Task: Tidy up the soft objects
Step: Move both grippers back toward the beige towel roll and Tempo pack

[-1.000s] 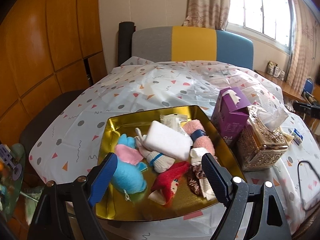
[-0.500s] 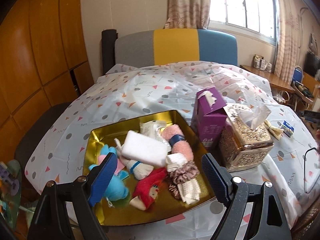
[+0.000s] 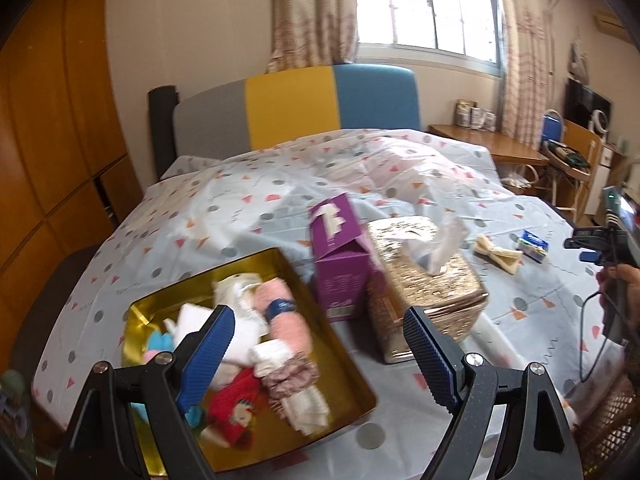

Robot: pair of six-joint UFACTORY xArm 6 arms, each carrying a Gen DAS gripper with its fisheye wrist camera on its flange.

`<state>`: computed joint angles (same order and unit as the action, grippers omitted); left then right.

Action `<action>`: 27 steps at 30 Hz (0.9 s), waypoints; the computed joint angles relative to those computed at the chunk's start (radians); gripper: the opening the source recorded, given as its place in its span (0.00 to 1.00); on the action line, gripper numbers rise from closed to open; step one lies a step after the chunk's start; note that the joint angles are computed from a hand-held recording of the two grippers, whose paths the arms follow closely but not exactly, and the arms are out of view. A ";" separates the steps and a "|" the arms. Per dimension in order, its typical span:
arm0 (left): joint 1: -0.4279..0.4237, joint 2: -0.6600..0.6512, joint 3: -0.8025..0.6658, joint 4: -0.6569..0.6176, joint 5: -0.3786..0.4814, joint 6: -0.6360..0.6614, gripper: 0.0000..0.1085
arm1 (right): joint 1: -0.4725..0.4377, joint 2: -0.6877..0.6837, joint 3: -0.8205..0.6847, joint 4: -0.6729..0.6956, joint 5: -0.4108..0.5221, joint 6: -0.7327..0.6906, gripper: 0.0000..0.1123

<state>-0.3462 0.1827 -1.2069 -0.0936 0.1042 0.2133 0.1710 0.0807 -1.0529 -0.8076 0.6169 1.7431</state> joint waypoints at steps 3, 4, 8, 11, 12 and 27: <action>-0.040 0.010 -0.027 -0.140 0.014 0.144 0.80 | -0.006 -0.001 0.004 0.015 0.006 0.012 0.45; -0.051 0.014 -0.037 -0.181 0.021 0.186 0.80 | -0.010 -0.009 0.015 0.020 -0.002 0.025 0.45; -0.106 0.034 -0.085 -0.314 0.049 0.337 0.80 | -0.033 -0.039 0.063 0.045 -0.021 0.088 0.45; -0.139 0.048 -0.113 -0.363 0.070 0.404 0.80 | -0.054 -0.055 0.101 0.079 -0.064 0.111 0.45; -0.147 0.053 -0.123 -0.371 0.082 0.416 0.80 | -0.059 -0.056 0.109 0.093 -0.077 0.109 0.45; -0.239 0.125 -0.213 -0.303 0.187 0.425 0.80 | -0.072 -0.032 0.112 0.178 -0.138 0.038 0.45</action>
<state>-0.5850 0.3078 -1.4200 -0.3965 0.2911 0.6385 0.0987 0.0487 -0.9408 -0.6297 0.4788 1.7809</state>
